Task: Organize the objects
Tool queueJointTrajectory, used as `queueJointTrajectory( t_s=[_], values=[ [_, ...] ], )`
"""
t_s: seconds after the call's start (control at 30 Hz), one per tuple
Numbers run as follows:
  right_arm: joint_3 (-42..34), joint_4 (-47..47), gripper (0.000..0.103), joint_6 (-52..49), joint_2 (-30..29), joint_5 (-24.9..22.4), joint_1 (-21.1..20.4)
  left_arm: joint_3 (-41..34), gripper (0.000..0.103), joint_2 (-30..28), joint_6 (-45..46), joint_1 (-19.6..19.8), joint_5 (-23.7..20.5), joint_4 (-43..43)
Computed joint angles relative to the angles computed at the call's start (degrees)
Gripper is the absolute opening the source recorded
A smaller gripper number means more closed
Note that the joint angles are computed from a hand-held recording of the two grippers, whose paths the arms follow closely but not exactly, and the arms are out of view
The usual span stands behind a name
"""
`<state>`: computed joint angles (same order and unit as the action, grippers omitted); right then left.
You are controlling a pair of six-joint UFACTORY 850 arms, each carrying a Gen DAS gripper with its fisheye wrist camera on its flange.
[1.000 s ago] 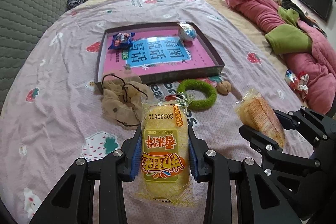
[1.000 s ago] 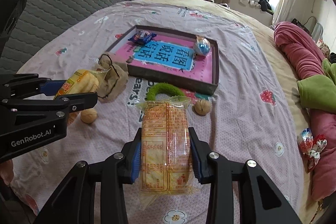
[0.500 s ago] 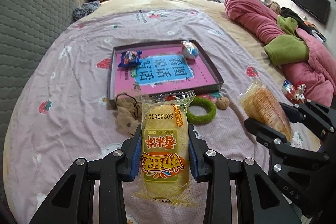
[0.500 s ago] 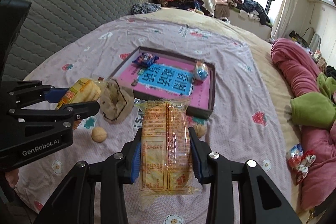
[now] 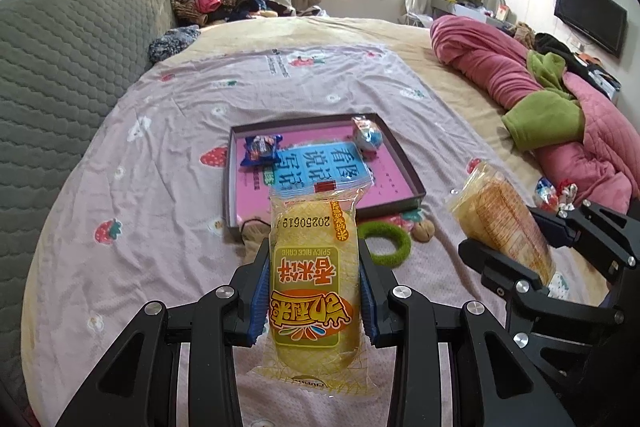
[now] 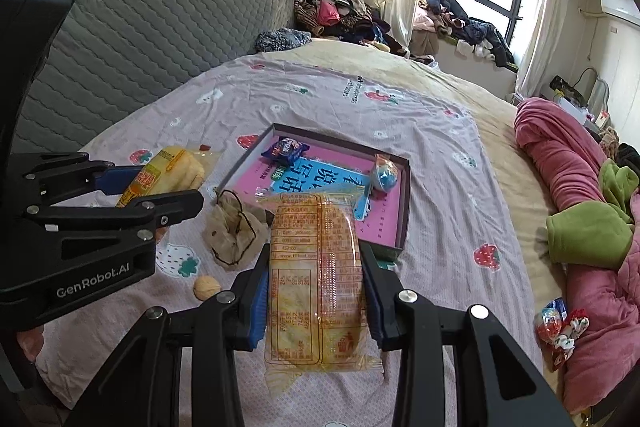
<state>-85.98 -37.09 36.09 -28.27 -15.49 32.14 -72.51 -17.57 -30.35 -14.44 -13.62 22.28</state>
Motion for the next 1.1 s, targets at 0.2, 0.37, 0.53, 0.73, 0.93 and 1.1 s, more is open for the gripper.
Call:
queueJointTrajectory(
  t_s=[0.2,0.37,0.53,0.73,0.93,1.1],
  values=[
    [-1.48,-0.65,0.04,0.8,-0.51,0.15,0.19,-1.0,0.038,0.04,-0.1,0.66,0.32,-0.49],
    [-3.49,-1.12,0.04,1.26,-1.42,0.05,0.3,-2.52,0.038,-0.6,0.19,1.04,0.42,-1.03],
    [-4.87,-3.12,0.04,3.61,-2.05,1.0,0.17,-4.11,0.038,-1.21,-5.37,1.09,0.63,4.93],
    [-6.91,-8.86,0.04,9.54,-3.36,2.15,-0.36,-6.18,0.038,-2.73,-7.59,1.72,1.72,7.39],
    [-10.07,-6.97,0.04,8.84,-5.91,3.94,-1.83,-9.81,0.038,-6.04,-2.56,2.31,2.08,2.7],
    [-14.0,0.37,0.04,2.45,-9.06,4.77,-3.4,-14.5,0.038,-10.0,2.75,2.91,1.86,-2.49]
  ],
)
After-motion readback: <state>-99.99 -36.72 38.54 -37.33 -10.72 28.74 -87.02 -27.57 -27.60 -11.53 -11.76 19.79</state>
